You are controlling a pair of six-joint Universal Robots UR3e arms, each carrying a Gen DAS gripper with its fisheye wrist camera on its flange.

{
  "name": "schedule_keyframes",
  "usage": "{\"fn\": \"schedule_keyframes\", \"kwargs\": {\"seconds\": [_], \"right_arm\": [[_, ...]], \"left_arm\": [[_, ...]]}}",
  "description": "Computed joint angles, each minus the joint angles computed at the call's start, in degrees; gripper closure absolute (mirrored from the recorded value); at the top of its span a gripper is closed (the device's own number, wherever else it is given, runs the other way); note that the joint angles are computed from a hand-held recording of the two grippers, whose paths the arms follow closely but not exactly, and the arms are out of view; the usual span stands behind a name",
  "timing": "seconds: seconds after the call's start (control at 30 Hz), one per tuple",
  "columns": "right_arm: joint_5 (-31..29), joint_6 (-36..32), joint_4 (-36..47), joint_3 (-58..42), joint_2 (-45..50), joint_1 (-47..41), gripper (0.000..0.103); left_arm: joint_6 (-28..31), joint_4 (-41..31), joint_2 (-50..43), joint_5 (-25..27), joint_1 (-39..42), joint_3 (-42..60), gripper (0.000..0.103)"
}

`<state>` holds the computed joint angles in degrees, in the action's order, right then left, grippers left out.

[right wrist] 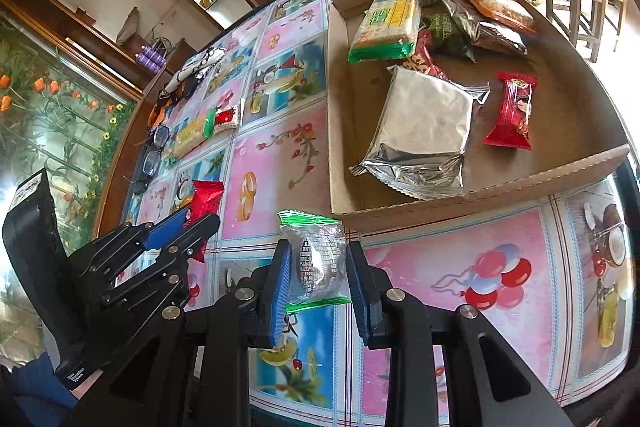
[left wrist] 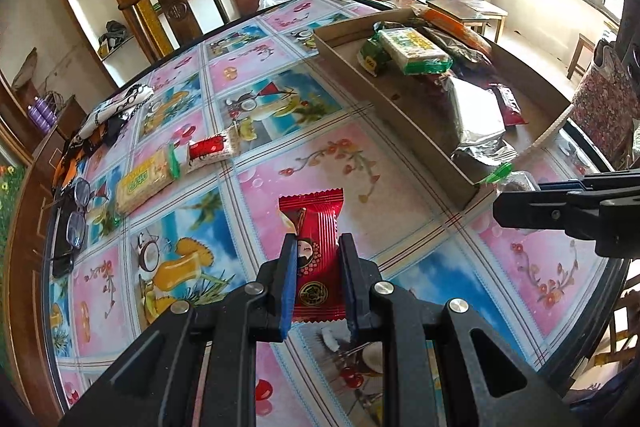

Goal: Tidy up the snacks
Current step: 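Carry the red candy and clear green-edged packet over the cardboard tray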

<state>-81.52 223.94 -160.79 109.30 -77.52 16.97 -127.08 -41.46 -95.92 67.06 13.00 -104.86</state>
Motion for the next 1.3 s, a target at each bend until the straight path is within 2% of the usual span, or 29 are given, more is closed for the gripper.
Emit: {"fn": "schedule_keyframes", "kwargs": {"seconds": [0.37,0.63,0.97,1.3], "right_arm": [[0.5,0.2,-3.6,7.0,-6.1,-2.3,0.073],[-0.1,0.1,-3.1,12.9,-12.8,-5.3,0.073],[1.8,-2.4,0.9,20.6,-24.2,-12.6,0.073],[4.0,-9.5,8.2,19.7,-28.3,-20.4,0.073]], "left_arm": [[-2.1,-0.5,0.0,-0.3,-2.9,2.1,0.084],[-4.9,-2.1,-1.1,-1.0,-7.2,5.3,0.084],[-10.5,-4.1,-5.2,-1.8,-14.3,12.4,0.084],[-14.9,-3.4,-12.8,-0.5,-21.8,19.4,0.084]]}}
